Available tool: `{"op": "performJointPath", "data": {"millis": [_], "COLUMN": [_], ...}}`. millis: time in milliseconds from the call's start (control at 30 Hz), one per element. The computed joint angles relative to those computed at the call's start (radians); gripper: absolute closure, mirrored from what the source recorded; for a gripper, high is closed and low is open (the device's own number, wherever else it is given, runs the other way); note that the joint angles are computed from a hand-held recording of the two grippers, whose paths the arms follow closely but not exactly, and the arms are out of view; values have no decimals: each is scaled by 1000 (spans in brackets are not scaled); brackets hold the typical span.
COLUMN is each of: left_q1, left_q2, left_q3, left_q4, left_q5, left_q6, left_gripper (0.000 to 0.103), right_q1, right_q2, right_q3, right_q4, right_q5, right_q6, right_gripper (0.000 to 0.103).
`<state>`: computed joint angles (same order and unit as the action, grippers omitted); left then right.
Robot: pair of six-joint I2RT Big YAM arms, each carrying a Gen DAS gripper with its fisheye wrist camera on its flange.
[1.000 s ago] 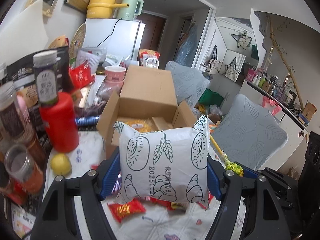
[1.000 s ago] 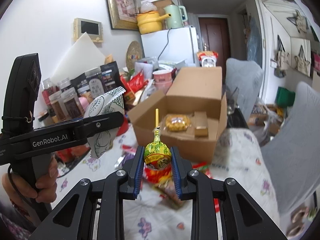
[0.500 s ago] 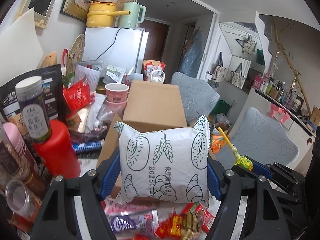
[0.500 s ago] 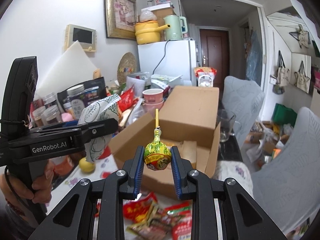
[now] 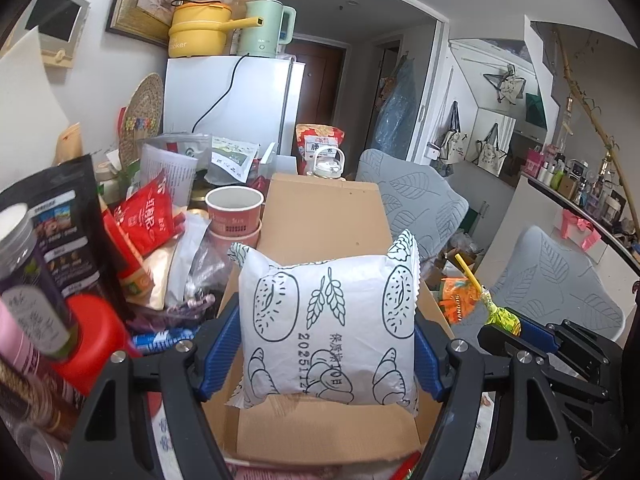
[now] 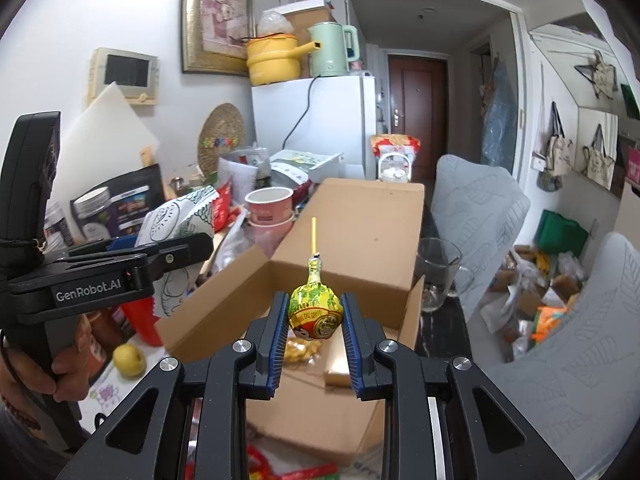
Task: Organize snacks
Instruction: 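Carry the bread bag and lollipop with both grippers over the cardboard box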
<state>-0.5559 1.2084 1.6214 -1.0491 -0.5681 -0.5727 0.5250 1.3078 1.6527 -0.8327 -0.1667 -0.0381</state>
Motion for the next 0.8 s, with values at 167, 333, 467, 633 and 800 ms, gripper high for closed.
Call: {"op": "performJointPath", "data": {"millis": [167,333,467,633,800], "left_q1": [48,86,110,131,150], "left_q2": [42,93,127,166,202], "left_q3": [40,77,85,84,85], "left_q4": [-9,-38,-58,-89,-115], "left_q5": [33,57,76,112,159], "left_q6": [18,36,36,30,24], "left_gripper": [29,29,29,29,29], "right_q1": [-15,-16,-13,-4,-14], "right_q2": [63,138,191,243,301], "right_q3": [74,162,211,245,292], "right_q4": [-31,-95,-145,-195,-271], "right_q5": [-20,-34,-26,-11,-62], "right_q6": [10,-4,-28,-48,-42], "right_gripper": [77,77,77,77,77]}}
